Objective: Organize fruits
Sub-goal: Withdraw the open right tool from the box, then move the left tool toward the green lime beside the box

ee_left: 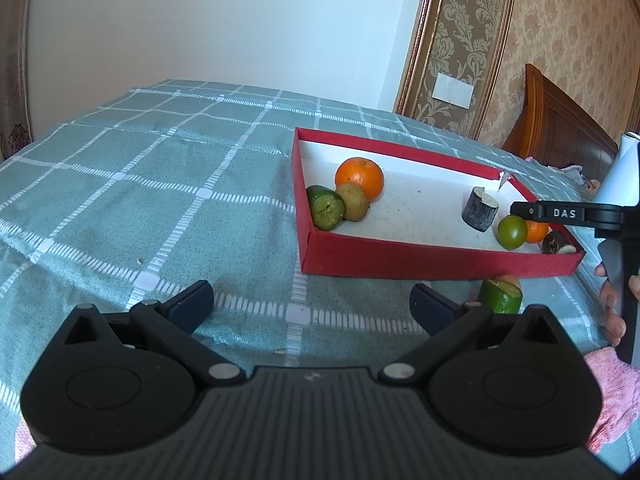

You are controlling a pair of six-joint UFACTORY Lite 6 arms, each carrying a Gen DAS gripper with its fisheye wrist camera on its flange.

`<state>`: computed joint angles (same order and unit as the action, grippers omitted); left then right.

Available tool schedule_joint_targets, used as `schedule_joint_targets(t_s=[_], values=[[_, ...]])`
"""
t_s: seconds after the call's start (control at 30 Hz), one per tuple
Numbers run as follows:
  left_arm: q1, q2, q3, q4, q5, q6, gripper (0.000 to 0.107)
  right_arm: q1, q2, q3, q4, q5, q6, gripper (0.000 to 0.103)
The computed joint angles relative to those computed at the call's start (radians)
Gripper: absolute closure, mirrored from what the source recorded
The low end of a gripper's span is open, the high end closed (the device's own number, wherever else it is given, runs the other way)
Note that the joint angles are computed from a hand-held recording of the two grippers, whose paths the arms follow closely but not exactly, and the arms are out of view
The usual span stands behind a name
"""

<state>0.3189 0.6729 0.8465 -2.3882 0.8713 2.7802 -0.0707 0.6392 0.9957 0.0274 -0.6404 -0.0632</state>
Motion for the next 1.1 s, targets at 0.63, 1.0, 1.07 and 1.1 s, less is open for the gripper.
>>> schedule_joint_targets(t_s=[0.63, 1.0, 1.07, 1.1], values=[[-0.016, -0.011, -0.009, -0.033, -0.017, 0.035, 0.004, -0.045, -0.196, -0.323, -0.119, -0.175, 0.101, 0.016], [0.033, -0.025, -0.06, 0.043, 0.057, 0.034, 0.004, -0.098, -0.275, -0.481, -0.219, -0.251, 0.165, 0.013], [0.037, -0.047, -0.1, 0.069, 0.079, 0.044, 0.004, -0.101, -0.281, -0.497, -0.216, -0.262, 0.157, 0.013], [0.04, -0.057, -0.123, 0.078, 0.103, 0.054, 0.004, -0.098, -0.281, -0.496, -0.211, -0.254, 0.152, 0.012]])
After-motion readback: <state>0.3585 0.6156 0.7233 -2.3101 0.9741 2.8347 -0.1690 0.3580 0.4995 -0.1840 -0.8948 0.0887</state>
